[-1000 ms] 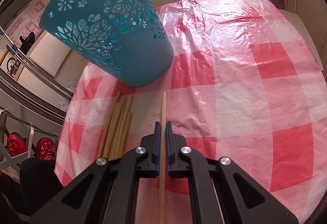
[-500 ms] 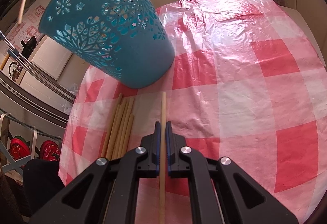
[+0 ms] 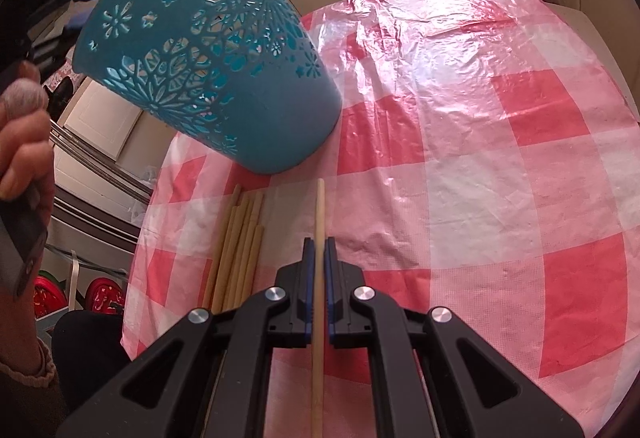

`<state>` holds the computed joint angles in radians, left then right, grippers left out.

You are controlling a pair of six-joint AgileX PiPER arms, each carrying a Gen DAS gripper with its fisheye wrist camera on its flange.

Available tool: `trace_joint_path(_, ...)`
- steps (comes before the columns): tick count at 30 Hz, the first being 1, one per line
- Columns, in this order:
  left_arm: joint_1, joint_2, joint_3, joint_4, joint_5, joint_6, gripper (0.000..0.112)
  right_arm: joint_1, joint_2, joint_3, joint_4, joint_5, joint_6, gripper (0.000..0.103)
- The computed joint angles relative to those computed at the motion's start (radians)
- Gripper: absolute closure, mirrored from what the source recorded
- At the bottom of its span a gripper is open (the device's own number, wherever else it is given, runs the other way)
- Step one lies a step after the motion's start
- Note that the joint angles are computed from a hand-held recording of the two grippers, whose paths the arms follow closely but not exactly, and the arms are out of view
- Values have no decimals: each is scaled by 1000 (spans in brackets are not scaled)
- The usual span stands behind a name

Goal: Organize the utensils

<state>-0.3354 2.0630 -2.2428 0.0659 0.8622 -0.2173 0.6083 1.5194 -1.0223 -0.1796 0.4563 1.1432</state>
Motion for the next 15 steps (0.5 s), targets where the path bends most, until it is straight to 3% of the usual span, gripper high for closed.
trace_joint_path(1, 6, -43, 71, 12, -26, -1, 56, -5, -9, 13, 29, -14, -15, 97)
trace_joint_path(4, 43, -167, 245, -25, -75, 57, 48, -11, -47, 52, 84, -54, -30, 97)
trace_joint_path(7, 86, -282, 393, -48, -112, 112, 37, 4, -100, 73, 39, -67, 35, 97)
trace_joint_path(15, 245, -506, 705, -196, -149, 326, 25, 132, -259, 63, -431, -11, 498, 97)
